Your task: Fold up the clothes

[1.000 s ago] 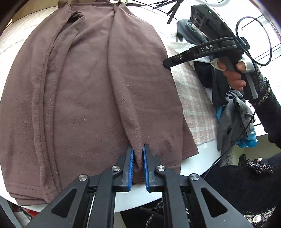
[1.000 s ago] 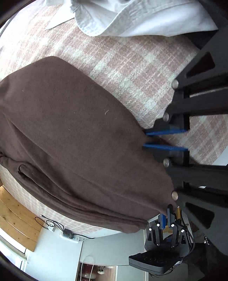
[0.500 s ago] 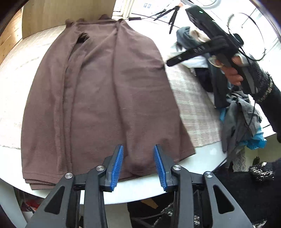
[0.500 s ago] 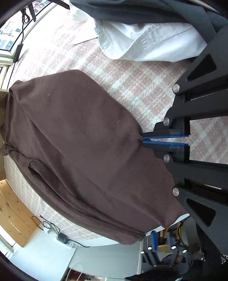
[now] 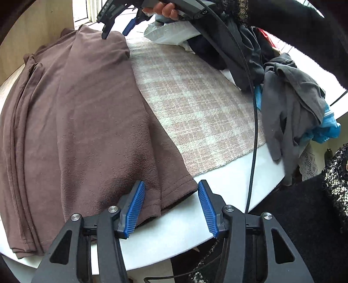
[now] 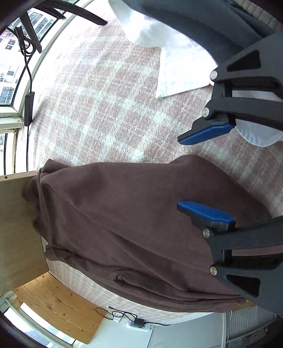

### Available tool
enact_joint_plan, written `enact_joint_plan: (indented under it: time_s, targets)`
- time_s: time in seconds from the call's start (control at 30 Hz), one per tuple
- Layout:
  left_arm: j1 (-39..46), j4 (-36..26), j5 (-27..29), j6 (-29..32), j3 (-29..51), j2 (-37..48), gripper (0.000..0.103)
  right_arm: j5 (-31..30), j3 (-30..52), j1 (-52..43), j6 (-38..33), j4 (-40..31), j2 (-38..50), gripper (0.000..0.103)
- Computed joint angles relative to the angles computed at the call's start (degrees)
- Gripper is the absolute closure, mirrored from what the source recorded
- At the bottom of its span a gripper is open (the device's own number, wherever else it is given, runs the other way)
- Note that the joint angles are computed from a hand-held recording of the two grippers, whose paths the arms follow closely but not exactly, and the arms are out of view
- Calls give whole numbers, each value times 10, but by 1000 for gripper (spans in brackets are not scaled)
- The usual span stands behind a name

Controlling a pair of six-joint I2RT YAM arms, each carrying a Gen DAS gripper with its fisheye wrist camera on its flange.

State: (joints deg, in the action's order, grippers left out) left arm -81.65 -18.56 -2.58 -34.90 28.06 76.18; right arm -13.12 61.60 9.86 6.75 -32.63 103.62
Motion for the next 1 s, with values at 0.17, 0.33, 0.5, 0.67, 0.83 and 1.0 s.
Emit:
enact_joint_plan:
  time_s: [0.17, 0.33, 0.5, 0.67, 0.83, 1.0]
  targets:
    - [78, 52, 99, -27, -69, -86, 98, -31, -2, 2, -27, -4, 7, 92]
    - [127, -23, 144, -65, -117, -304, 98, -57, 30, -14, -22, -54, -13, 94]
    - [135, -36, 166, -54, -120, -355, 98, 17, 87, 25, -31, -118, -15, 95]
    - [141, 38, 202, -49, -130, -298, 98, 83, 132, 67, -29, -157, 20, 95]
    - [166, 44, 228, -12, -132, -307, 98, 127, 154, 92, -41, -175, 30, 95]
    - [143, 128, 234, -21, -145, -226, 98, 186, 160, 101, -49, -199, 71, 95]
